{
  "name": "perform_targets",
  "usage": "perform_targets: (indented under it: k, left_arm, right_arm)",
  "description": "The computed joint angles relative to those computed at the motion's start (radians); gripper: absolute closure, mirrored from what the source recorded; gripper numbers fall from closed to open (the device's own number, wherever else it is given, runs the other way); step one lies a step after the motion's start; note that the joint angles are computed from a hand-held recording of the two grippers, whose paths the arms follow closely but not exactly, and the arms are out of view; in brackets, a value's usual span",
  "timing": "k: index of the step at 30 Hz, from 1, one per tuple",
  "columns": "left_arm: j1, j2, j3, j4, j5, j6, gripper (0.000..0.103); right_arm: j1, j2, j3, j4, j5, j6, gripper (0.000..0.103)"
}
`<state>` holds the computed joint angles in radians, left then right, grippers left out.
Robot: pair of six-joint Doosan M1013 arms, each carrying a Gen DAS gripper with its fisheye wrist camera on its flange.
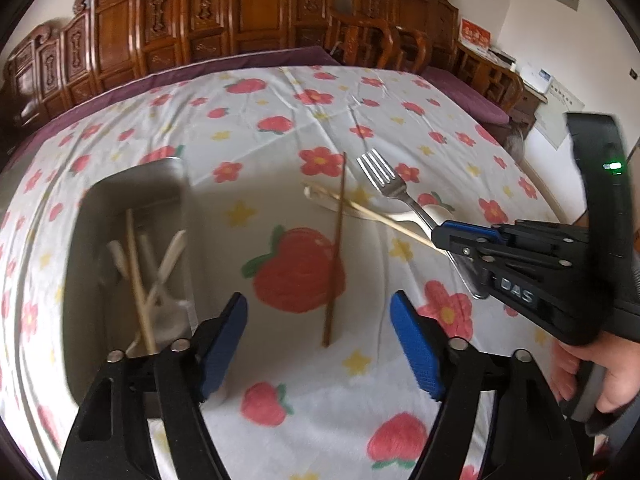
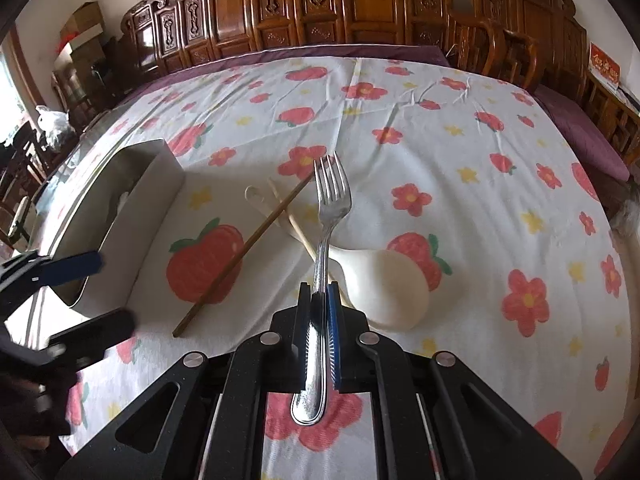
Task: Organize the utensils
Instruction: 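Grasp the dark wooden chopstick with the left gripper while the right gripper holds the fork, then carry chopstick and fork to the tray and open the left gripper inside it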
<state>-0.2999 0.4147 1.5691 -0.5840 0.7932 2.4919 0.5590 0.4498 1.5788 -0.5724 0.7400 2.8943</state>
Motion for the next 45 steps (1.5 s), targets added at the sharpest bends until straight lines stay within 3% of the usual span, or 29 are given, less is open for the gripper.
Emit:
perform_targets:
  k: [8, 15, 18, 25, 36, 45]
  left_arm:
    - [-0.043, 0.047, -0.03, 0.07, 0.006, -0.059, 0.048]
    - [-0.057, 0.075, -0.055, 0.108, 0.02, -0.097, 0.075]
    - [-0.06, 0.086, -0.064, 0.129, 0.017, -0.122, 0.077]
    - [-0.06, 0.097, -0.076, 0.142, 0.027, -0.139, 0.097]
    - [-0.027, 0.048, -0.058, 0.079, 0.026, -0.092, 0.098]
    - [0.027, 0.0, -0.044, 0.044, 0.014, -0.059, 0.098]
  right_arm:
    - [-0.004, -0.007, 0.021, 0.02, -0.015, -0.044, 0.1]
    - [-0.001, -0.022, 0.041, -0.017, -0.046, 0.001, 0.1]
    - [0.001, -0.025, 0.043, -0.02, -0.046, -0.001, 0.1]
    - [0.005, -0.033, 0.048, -0.031, -0.054, 0.015, 0.1]
    - [0.024, -0.041, 0.028, -0.075, -0.034, 0.05, 0.1]
    - [0.053, -0.026, -0.033, -0.095, -0.018, 0.027, 0.1]
